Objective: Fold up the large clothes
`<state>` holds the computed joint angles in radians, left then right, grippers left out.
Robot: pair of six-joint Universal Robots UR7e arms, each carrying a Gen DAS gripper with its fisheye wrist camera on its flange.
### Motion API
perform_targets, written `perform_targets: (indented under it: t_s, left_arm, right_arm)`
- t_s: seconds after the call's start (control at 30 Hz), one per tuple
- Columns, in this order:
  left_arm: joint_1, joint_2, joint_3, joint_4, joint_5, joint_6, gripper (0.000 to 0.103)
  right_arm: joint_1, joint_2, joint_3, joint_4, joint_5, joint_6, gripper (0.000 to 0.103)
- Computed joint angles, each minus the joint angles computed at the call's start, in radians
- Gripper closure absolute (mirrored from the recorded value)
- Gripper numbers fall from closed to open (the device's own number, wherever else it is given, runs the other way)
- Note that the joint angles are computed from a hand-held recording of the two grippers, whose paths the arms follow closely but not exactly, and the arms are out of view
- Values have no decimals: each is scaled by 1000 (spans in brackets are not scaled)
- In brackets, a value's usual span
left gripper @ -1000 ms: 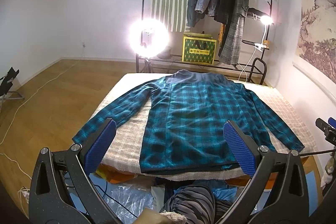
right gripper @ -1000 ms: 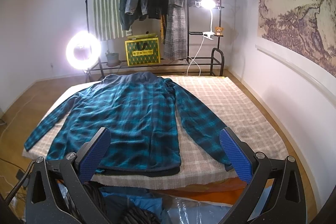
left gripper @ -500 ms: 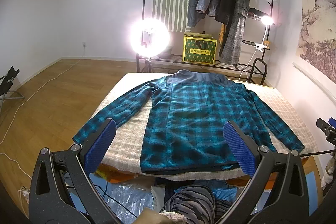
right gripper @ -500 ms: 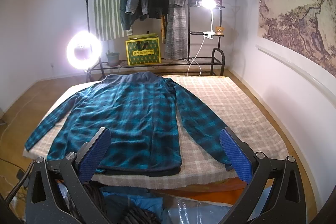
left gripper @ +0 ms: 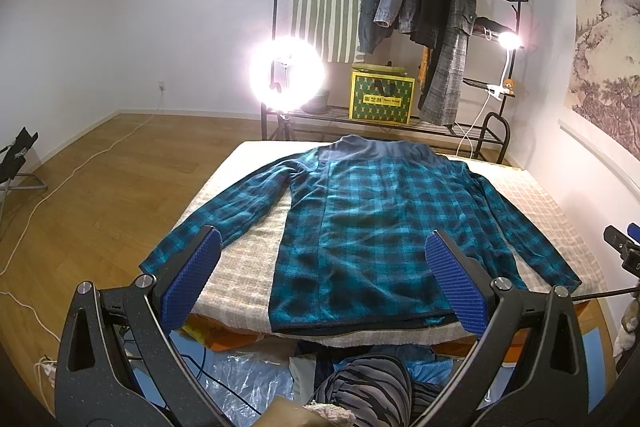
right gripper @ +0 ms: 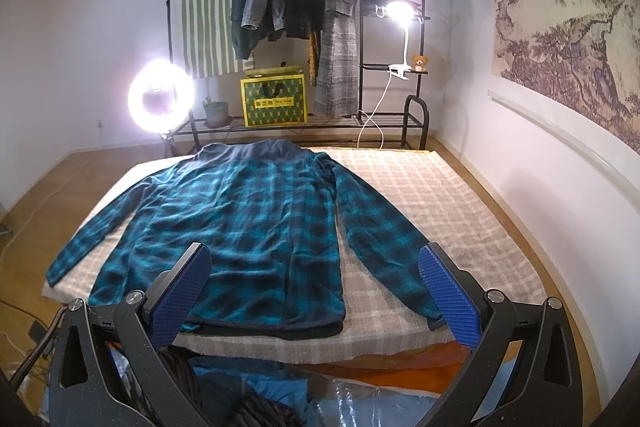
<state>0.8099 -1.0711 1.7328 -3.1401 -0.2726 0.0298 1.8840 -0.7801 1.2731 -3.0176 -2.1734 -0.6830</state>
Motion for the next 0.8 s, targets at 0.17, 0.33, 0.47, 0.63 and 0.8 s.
perform_targets:
  t_s: [0.17, 0.33, 0.47, 0.63, 0.8]
  left_arm:
    - [0, 3, 1, -8, 2, 4, 0]
    - [5, 3, -1, -15, -1, 10, 0]
    - [8, 2, -2, -16, -2, 12, 0]
    - [22, -6, 1, -14, -11, 9, 0]
    - [35, -2, -1, -33, -10, 26, 0]
  right_arm:
    - [0, 0, 1, -3, 1, -3, 0]
    - [2, 5, -7, -2, -3, -7, 0]
    - [3, 7, -9, -2, -5, -10, 0]
    - [7, 20, -22, 1, -14, -18, 0]
    - [8, 24, -24, -3, -20, -21, 0]
